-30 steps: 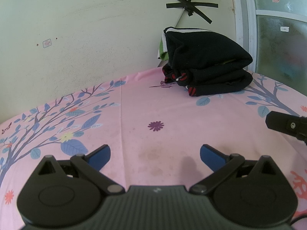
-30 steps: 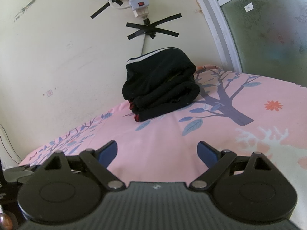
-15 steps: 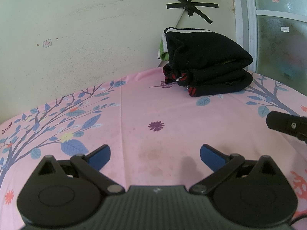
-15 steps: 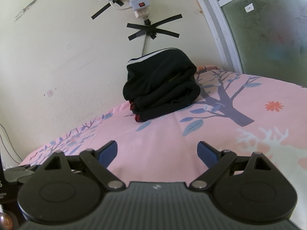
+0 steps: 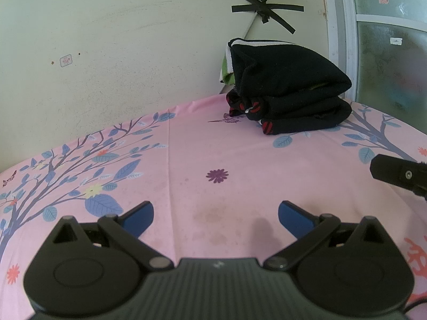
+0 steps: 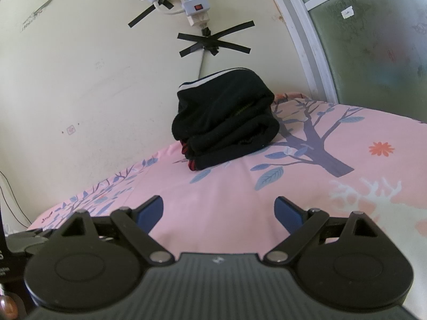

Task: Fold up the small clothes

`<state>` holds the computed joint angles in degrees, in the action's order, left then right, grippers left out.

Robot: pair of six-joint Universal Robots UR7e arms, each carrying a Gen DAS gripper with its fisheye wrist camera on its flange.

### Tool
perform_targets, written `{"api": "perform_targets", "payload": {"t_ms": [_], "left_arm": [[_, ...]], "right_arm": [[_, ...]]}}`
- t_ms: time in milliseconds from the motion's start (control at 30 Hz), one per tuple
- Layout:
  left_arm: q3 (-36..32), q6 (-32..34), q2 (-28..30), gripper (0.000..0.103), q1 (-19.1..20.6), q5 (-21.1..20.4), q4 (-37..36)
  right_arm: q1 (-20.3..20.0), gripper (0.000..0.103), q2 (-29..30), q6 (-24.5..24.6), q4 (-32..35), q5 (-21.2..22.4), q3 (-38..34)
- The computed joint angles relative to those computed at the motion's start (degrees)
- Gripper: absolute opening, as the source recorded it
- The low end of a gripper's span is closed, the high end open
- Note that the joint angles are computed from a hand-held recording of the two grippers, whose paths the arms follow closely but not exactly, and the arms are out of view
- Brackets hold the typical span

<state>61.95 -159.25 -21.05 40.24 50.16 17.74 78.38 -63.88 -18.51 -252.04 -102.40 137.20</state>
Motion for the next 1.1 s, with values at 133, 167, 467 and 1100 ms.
{"api": "perform_targets", "payload": {"t_ms": [133,167,467,1100], "left_arm": [[0.13,0.05,-0.04,0.103,0.01,0.06,-0.09],[0.08,0.06,-0.02,0.103,0.02,0.06,-0.07],[0.25,-0.02,-0.06,0.103,-0.03,0.03,-0.15],[3.97,-0.19,-2.43,0.103,0.18,-0.67,-7.57]], "right_arm": [[-0.04,0.086,0.00,0.00,-0.12,0.06,0.10],[-0.06,0.086,0.00,0.00,-0.15,0.07,0.14],[-0.04,0.086,0.01,-0.03,-0.20,0.08,0.18],[-0.60,0.086,-0.72,-0.74,0.77,1.95,0.33]]}}
